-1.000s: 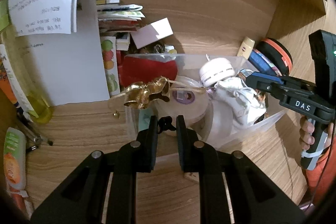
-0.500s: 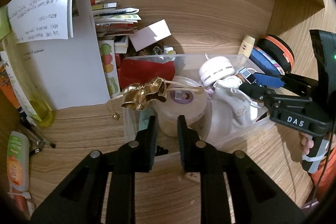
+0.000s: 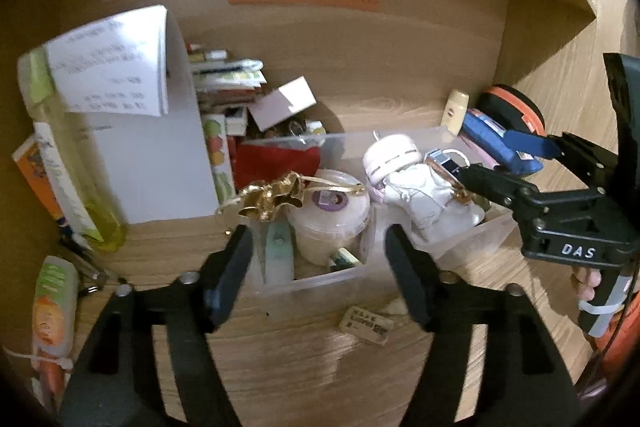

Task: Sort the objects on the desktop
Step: 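Open the right tool to drop the staple box into the box, then grasp the white AB eraser with the left tool while the right grasps the shell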

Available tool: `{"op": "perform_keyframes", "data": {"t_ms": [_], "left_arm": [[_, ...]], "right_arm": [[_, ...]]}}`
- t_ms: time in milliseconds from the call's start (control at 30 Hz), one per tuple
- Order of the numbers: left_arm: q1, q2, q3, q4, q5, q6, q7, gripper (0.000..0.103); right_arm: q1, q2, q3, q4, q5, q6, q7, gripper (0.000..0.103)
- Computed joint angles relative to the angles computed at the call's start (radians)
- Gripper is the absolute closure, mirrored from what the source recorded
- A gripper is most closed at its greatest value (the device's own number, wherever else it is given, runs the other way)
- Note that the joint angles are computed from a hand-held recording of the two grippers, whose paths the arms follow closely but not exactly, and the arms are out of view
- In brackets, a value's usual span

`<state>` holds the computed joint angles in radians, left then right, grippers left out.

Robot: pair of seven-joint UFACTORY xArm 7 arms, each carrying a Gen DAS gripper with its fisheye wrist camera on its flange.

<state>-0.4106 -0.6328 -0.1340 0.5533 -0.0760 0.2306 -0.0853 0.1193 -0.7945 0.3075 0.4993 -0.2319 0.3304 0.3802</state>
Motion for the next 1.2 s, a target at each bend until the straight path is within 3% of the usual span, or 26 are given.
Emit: {"op": "perform_keyframes", "data": {"t_ms": [100,200,367,600,800,900,967,1200], "left_arm": [[0.047,-0.041,-0.042,-0.025,0.032,-0.007,-0.035,0.024],[0.050,-0.069,-0.043,-0.043,0.044,0.012,-0.046,0.017],[0.079,-0.125,-0.054,-0.088,0.065,0.039,-0.081,0.014],[0.099,-0.218,-0.027,-0.171,0.091,0.086,-0.076,0.014],[0.084,-0.280,0.020,-0.231,0.072,0.108,-0.046,0.014],[0.079,-0.308,0.031,-0.255,0.063,0.118,-0.030,0.014],[0.068,-0.324,0.043,-0.266,0.054,0.125,-0.016,0.014],[0.049,-0.372,0.056,-0.296,0.034,0.135,0.029,0.014]], "right_arm": [[0.047,-0.038,-0.023,-0.020,0.019,0.011,-0.017,0.022],[0.080,-0.074,-0.028,-0.034,0.036,0.036,-0.033,0.022],[0.114,-0.130,-0.013,-0.068,0.056,0.075,-0.033,0.022],[0.175,-0.169,-0.007,-0.106,0.084,0.142,-0.031,0.022],[0.208,-0.058,0.000,-0.095,0.119,0.159,-0.003,0.024],[0.222,0.029,-0.006,-0.070,0.129,0.154,0.004,0.034],[0.226,0.084,-0.010,-0.049,0.130,0.156,0.005,0.047],[0.238,0.167,-0.038,-0.024,0.154,0.132,0.025,0.058]]}}
